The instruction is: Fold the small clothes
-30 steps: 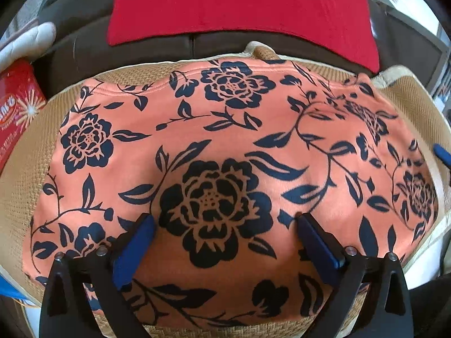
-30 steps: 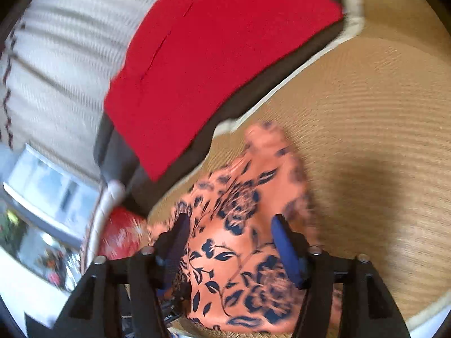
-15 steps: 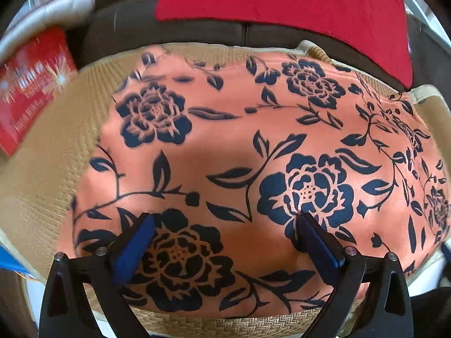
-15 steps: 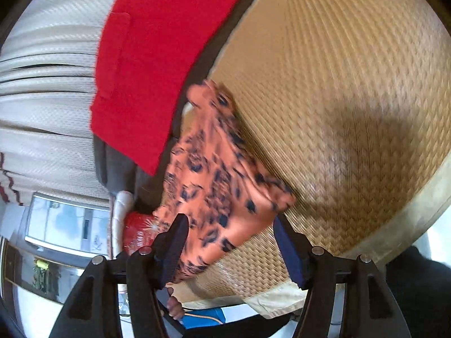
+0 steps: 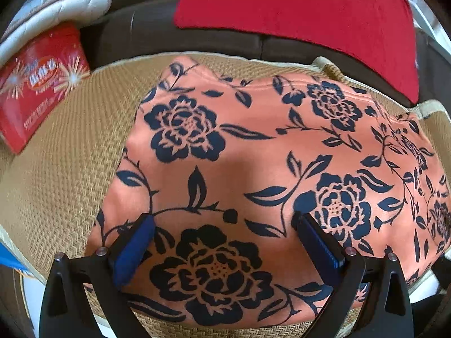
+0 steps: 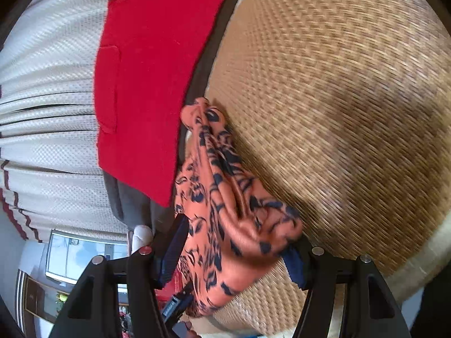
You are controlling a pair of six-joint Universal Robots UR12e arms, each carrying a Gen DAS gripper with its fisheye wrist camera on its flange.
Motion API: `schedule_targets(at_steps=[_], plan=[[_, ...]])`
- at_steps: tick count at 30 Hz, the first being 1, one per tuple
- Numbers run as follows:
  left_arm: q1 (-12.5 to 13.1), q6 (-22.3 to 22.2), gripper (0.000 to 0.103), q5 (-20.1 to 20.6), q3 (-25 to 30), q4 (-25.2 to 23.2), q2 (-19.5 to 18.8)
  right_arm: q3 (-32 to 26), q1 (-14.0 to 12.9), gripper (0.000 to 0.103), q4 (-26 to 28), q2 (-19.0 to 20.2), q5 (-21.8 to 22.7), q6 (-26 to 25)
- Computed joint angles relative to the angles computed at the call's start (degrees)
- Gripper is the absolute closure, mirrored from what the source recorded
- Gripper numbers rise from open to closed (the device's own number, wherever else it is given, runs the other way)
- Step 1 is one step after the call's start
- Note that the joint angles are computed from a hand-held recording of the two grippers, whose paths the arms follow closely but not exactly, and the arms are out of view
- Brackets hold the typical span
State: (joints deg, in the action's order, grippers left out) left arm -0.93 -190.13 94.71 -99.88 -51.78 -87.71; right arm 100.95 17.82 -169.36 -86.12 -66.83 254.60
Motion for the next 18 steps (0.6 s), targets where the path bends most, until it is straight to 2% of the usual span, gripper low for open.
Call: schedule_targets(at_steps=[2,3,4,5,8,10,13,15,18], plan=[[0.03,0.29,0.002,-0.32,0.32,-0.07,-0.23,-0.77,0.40,0.037,-0.45,0.90,-0.68,-1.40],[0.13,-0.24,0.002,-0.67,0.56,-0.39,-0.38,-1.27,0.74,0.042,-0.10,1.29,-1.31,-2.54],[-0.22,-1.16,0.002,-0.77,0.99,-0.71,-0.62,-1.91,1.17,0.050,1.31,1.49,-2.50,-4.53],[0.19,-1.95,0.002,-1.55,1.01,-0.58,-0.56,-2.97,1.69,0.070,4.01,1.72,-4.02,-7.22],[1.89,-3.65,0.003,-3.41,0.48,0.68,0.31,-4.67,2.40,0.072,7.21,2.21,-5.71,-10.09],[2.79,-4.75,0.003,-3.01,0.55,0.86,0.83,-6.83,3.19,0.073,9.41,2.78,-7.17,-12.10],[4.29,-6.54,0.002,-1.30,0.59,1.53,1.14,-10.44,4.53,0.074,11.19,3.54,-9.39,-16.80],[5.58,-8.32,0.002,0.01,0.39,2.10,1.76,-14.72,6.08,0.074,14.63,4.56,-11.16,-22.09],[7.45,-11.83,0.002,2.63,-0.53,2.58,2.87,-20.48,8.27,0.074,17.70,6.65,-12.02,-27.45]])
